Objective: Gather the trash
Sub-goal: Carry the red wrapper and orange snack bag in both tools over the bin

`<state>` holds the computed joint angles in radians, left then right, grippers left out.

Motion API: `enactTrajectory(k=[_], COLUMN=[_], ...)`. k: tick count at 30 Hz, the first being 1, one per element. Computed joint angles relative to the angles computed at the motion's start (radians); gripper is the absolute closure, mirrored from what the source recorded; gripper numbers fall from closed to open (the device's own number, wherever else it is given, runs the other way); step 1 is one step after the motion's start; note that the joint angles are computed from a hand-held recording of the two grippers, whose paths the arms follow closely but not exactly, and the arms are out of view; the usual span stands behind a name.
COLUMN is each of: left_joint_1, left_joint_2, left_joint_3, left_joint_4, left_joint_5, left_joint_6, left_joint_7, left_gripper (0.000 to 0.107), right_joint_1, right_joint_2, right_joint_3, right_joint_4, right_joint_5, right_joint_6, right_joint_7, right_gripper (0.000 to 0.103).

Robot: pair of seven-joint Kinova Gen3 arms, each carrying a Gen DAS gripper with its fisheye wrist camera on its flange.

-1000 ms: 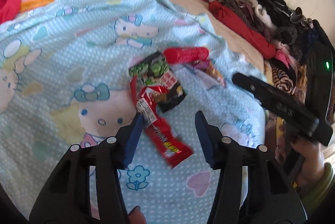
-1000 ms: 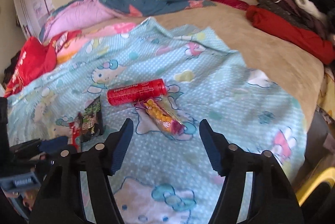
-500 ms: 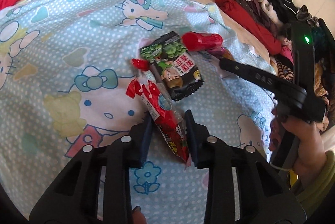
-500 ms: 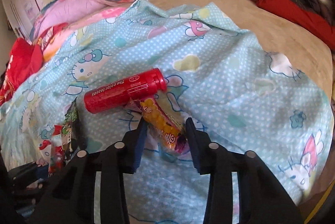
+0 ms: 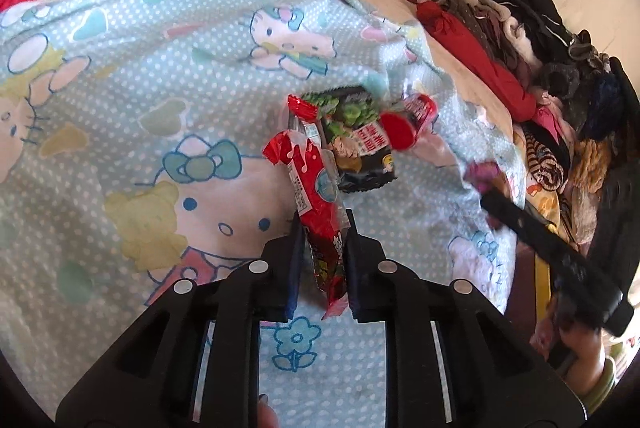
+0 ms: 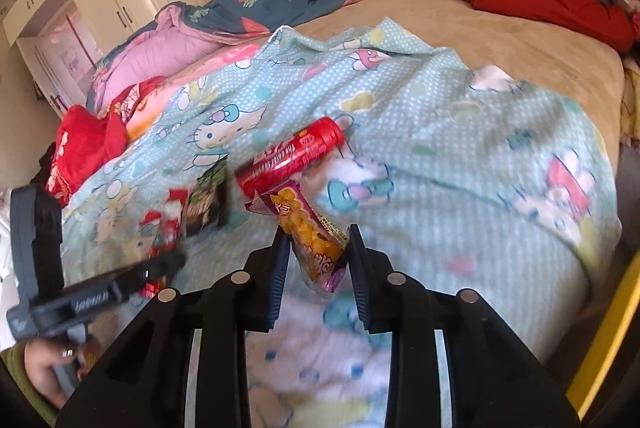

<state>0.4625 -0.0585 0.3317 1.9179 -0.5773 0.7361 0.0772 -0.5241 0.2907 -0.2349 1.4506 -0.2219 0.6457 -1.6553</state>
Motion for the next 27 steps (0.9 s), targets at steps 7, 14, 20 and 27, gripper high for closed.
enactTrajectory(k=[7,14,20,27], left_joint_1=[0.012,0.061,0.127,0.199], left_joint_2=[-0.007,0.029,0.071,0.104], left_joint_3=[0.026,0.039,0.021,0.003], left_joint_4=[-0.059,-0.143,-0.21,-0.276], left_joint_5=[-0.064,-0.125,-0.155,-0.185], left_joint_6=[0.076,0.111,0.128,0.157], left_joint_7=[0.019,-0.004,-0.037,-0.066], left_gripper=[0.096,0.096,0.096,0.096], right_joint_1=[0.033,0.069,0.097,0.121], right_joint_2=[-0.096,-0.192,-0.25,-0.3], right_joint_3=[-0.003,0.018,0.038,0.058], right_joint_4=[0.108,0.189,0.231,0.268], right_joint_5=[-0.043,-0.059,-0.066,-0.085], right_joint_6=[-0.05,-0.077,-0.079,-0.087], right_joint_7=[0.007,0.007,0.01,0.014], right_gripper=[0.075,0.075,0.075,0.075])
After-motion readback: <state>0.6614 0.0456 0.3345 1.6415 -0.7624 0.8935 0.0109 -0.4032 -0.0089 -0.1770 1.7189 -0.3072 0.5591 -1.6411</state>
